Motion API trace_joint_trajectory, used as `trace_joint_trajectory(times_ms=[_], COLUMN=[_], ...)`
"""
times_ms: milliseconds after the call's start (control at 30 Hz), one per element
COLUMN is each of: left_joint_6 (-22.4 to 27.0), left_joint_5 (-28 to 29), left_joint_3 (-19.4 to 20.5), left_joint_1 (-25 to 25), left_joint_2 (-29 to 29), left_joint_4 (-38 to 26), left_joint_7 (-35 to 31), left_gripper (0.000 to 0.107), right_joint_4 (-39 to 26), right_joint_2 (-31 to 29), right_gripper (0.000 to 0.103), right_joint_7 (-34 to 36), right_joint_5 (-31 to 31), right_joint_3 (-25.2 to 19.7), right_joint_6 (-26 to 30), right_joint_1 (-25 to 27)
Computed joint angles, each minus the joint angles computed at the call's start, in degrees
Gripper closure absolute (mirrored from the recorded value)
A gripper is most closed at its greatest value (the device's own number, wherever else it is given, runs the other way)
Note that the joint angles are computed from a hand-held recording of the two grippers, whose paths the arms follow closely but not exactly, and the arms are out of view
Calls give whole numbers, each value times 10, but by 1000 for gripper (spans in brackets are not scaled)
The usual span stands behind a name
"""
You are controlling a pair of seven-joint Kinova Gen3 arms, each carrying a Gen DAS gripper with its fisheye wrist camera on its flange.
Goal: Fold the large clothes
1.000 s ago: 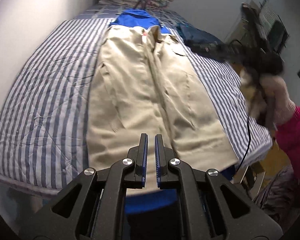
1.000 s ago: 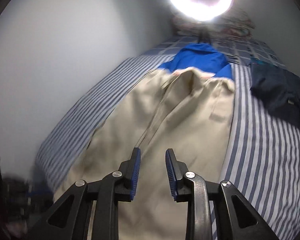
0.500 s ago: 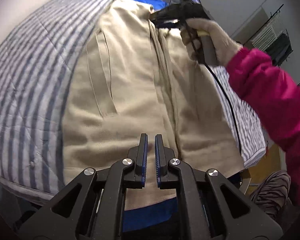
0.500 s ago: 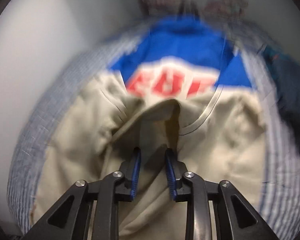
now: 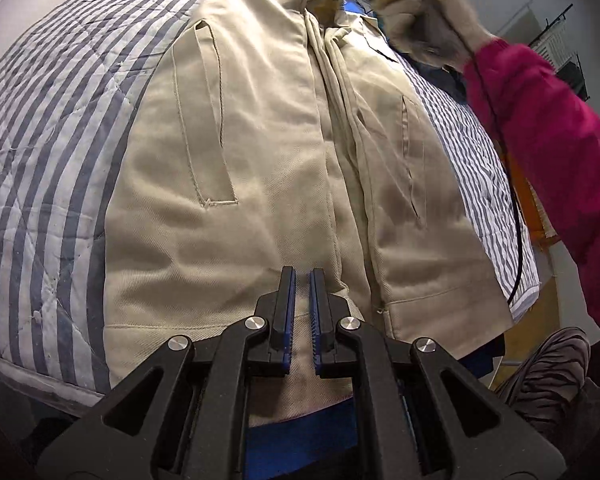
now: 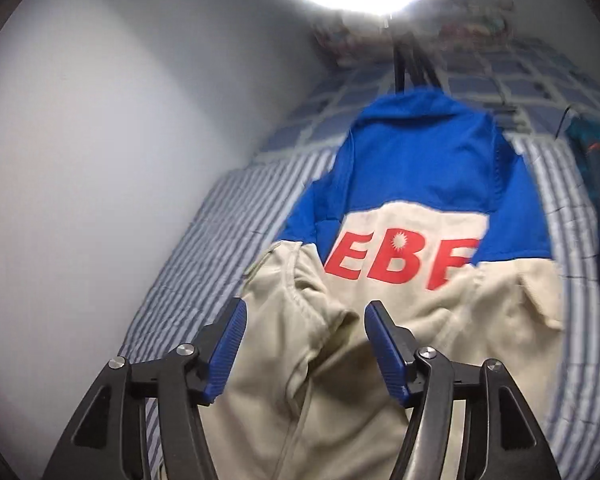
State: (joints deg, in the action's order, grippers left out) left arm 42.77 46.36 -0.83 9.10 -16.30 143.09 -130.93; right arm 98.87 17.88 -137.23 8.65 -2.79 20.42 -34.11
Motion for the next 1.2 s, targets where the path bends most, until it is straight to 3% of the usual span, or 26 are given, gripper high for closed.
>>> trace_joint_trajectory(times_ms=[133, 167, 200, 233, 300, 400, 467, 533, 667, 800, 900, 1033, 1133, 1200], left_joint_6=[8, 9, 13, 16, 21, 24, 2, -7, -14, 3, 25, 48, 55, 47], left_joint_5=[0, 0, -1, 2, 6, 24, 18, 16, 9, 4, 5, 6, 1, 4], left_joint_3=[-5, -5, -7, -9, -9, -6, 21, 26, 31, 13, -3, -15, -10, 7], left_joint_1=[-2, -3, -4, -5, -8, -9, -3, 4, 17, 25, 23, 23, 26, 34], left_joint_2=[6, 6, 6, 8, 9, 14, 13, 13, 7, -9, -31, -63, -88, -97], left_joint_4=[-6, -7, -8, -8, -9, -3, -4, -4, -6, -11, -14, -14, -16, -19], left_joint_7=[-5, -6, -7, -10, -10, -24, -7, 0, 15, 21, 14, 10, 9, 13], left_gripper=[103, 103, 103, 103, 103, 103, 103, 103, 103, 103, 103, 103, 103, 103], right_joint_4=[-79, -86, -86, -91, -113, -148, -170, -192, -182, -106, -42, 44, 93, 128], right_joint_2=[71, 80, 83, 84, 82, 84, 108, 148, 144, 56, -17, -110, -157, -184], right_gripper=[37, 46, 70, 79, 89, 93, 93, 91, 80, 75, 75, 68, 58, 51], right_joint_7=[14, 13, 3, -15, -25, -30, -59, -67, -134, -180, -214, -297, -367, -413], right_joint_5=[-6, -4, 3, 19, 66, 136, 167, 182, 241, 252, 265, 272, 225, 182], right_joint_3=[-37, -58, -69, -70, -43, 18, 27, 3, -30, -31, -89, -180, -190, -203], right_joint_6=[79, 82, 78, 83, 121, 191, 236, 270, 279, 241, 234, 288, 348, 354], right_joint_1=[36, 51, 56, 51, 8, -69, -84, -72, -66, -75, -47, -38, -97, -124])
